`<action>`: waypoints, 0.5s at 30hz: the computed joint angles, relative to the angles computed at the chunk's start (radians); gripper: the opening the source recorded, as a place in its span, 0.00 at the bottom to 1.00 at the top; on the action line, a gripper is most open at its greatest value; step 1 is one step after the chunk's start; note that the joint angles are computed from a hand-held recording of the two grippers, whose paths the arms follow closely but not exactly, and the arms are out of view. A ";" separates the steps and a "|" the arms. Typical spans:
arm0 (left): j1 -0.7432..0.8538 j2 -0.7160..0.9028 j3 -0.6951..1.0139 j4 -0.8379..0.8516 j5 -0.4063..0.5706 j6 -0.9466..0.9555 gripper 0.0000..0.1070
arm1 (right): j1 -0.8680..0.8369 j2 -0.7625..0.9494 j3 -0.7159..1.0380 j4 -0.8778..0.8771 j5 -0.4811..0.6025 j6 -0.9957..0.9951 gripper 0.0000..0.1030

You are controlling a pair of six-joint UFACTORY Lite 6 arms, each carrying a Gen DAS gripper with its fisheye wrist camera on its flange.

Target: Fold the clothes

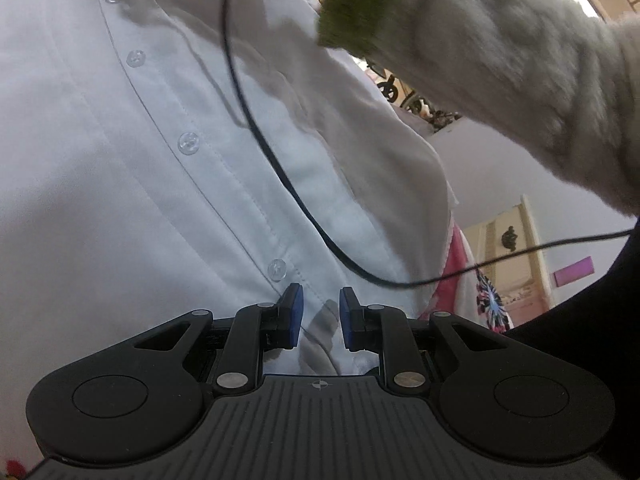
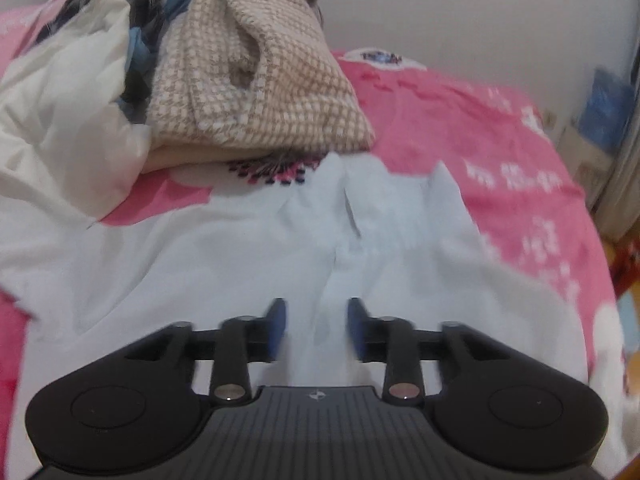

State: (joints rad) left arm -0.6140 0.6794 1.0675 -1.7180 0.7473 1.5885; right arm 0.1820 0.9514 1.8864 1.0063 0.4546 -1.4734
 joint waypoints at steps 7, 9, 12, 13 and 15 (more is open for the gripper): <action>0.000 0.034 0.026 0.003 0.023 -0.011 0.18 | 0.039 0.265 0.376 -0.263 0.001 0.288 0.29; 0.025 0.032 0.037 0.045 0.037 -0.039 0.18 | 0.030 0.324 0.465 -0.298 0.040 0.350 0.22; 0.031 0.038 0.045 0.056 0.049 -0.050 0.18 | 0.008 0.327 0.467 -0.218 0.055 0.313 0.10; 0.033 0.040 0.048 0.059 0.052 -0.054 0.18 | -0.001 0.319 0.457 -0.178 0.060 0.297 0.07; 0.049 0.035 0.040 0.074 0.063 -0.053 0.18 | -0.020 0.290 0.417 -0.069 0.076 0.236 0.06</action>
